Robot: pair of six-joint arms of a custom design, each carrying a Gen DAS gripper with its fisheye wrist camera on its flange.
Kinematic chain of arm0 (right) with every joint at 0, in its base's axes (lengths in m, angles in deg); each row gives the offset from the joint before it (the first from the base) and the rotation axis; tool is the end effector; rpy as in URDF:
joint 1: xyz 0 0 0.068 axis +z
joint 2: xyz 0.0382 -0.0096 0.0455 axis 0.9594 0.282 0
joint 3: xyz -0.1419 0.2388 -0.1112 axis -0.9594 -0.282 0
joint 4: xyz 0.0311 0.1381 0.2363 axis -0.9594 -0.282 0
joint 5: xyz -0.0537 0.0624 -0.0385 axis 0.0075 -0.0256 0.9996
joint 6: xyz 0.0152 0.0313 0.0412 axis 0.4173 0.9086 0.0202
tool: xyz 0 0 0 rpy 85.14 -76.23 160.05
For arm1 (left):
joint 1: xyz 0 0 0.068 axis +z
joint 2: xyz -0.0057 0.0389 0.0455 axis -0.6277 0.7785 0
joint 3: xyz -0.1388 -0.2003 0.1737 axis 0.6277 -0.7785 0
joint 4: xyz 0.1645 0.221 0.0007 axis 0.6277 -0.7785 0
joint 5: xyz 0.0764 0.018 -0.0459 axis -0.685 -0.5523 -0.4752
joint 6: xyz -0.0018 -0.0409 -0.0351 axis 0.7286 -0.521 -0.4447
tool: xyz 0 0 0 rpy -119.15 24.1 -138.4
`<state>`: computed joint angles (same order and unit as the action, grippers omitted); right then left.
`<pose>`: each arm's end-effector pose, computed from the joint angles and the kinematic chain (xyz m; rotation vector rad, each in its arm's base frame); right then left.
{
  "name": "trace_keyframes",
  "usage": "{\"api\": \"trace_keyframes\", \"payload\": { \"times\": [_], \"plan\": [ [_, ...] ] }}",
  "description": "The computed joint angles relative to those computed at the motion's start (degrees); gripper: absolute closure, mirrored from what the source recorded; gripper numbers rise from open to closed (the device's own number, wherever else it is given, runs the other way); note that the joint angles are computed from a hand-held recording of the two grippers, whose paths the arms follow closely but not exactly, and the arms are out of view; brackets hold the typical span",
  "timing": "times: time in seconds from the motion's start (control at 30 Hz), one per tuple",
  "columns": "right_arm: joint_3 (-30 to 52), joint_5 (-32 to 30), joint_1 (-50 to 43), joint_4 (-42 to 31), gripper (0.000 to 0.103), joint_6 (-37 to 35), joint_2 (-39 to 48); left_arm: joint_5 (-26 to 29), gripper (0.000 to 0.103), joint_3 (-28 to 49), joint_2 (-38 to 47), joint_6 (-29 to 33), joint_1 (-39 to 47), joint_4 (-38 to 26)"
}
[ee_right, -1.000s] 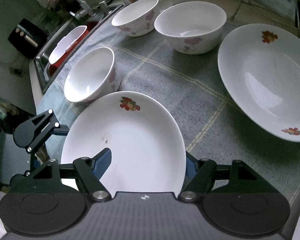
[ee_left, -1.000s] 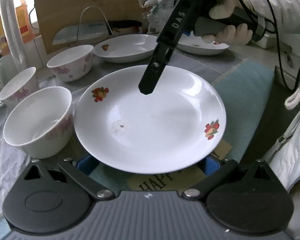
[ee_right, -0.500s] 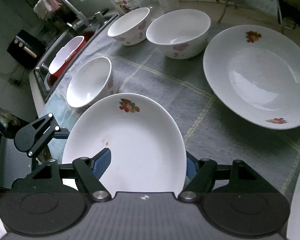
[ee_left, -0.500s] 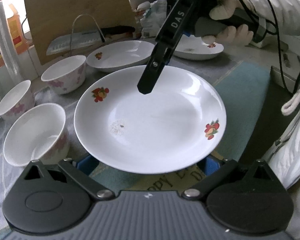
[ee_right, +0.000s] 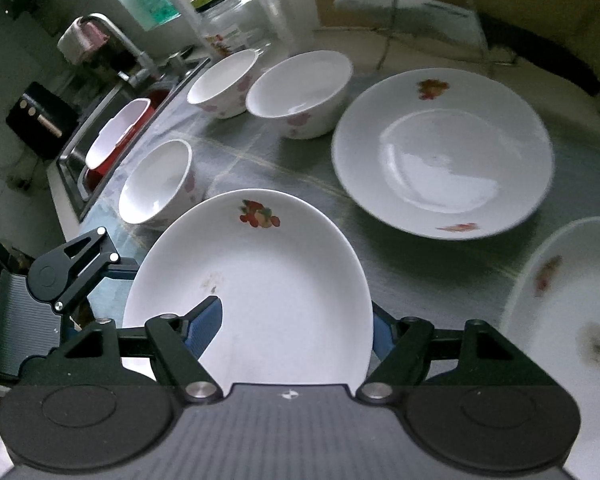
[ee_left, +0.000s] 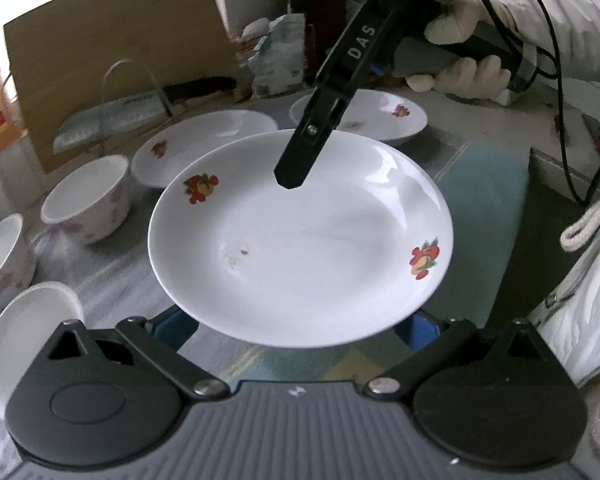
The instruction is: Organize plates and bowls
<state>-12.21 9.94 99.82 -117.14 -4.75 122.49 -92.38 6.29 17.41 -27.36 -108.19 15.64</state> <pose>0.3109 0.1735 0.2219 -1.1832 2.5182 0.7961 0.0770 -0.1496 0.2111 0.5528 2.2916 -0.1012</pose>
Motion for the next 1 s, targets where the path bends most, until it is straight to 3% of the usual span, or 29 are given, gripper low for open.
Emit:
{"api": "trace_keyframes", "payload": {
  "times": [0.47,1.0],
  "plan": [
    [0.7,-0.35,-12.2,-4.13,0.023,-6.99,-2.1,8.22,0.001,5.72,14.19,13.61,8.56,16.87],
    [5.69,-1.37,-22.76,-7.12,0.023,-13.03,1.17,13.71,0.001,16.35,30.83,20.25,12.46,25.88]
  ]
}}
